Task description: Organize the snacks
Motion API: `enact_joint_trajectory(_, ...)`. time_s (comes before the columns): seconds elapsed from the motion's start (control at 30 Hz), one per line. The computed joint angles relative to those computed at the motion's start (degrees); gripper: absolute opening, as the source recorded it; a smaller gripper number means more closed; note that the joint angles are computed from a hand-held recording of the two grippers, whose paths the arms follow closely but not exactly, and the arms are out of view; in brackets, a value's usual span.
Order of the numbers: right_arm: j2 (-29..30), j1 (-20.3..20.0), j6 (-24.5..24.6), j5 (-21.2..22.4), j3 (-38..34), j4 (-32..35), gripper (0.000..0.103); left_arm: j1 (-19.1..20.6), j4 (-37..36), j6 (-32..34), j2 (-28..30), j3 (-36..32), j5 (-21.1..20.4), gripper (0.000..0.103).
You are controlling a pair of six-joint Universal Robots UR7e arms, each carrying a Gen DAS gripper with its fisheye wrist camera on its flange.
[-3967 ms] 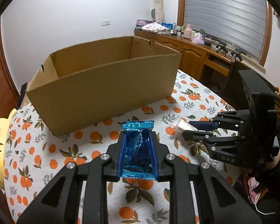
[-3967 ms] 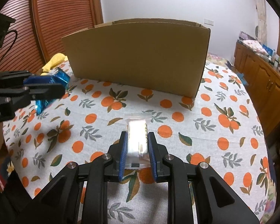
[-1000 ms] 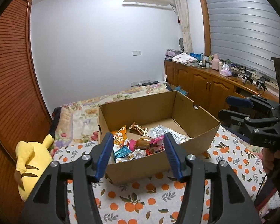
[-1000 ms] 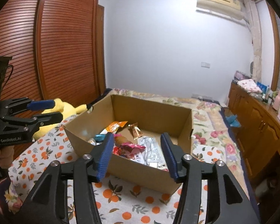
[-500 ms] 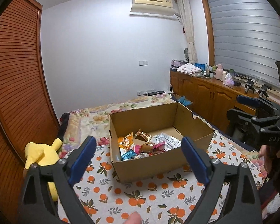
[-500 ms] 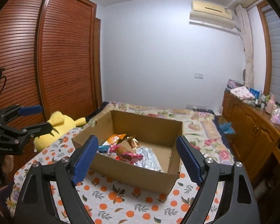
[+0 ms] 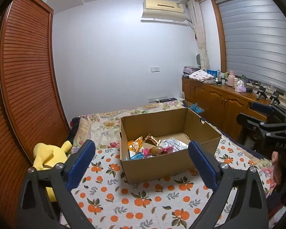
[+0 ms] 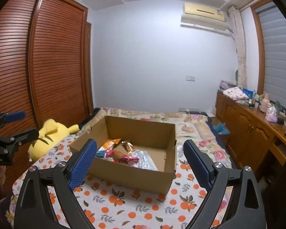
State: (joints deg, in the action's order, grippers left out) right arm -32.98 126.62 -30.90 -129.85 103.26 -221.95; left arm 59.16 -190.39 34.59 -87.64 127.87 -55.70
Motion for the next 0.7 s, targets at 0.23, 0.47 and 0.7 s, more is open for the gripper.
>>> enact_joint_trajectory(0.23,1.70,0.93,0.70,-2.65,0.41,-2.80,0.094,-0.09,0.56,-3.31,-1.30,2.07,-0.13,0.099)
enact_joint_trajectory(0.47,1.91,1.08,1.84,-3.72,1.81,-4.50,0.094,-0.73,0.01,-4.66,-1.74,3.29,0.84,0.099)
enact_joint_trajectory(0.7,2.29,1.05,1.46,-4.52,2.63,-6.98,0.094,-0.21,-0.89,-4.64,-0.96,3.80,1.33,0.099)
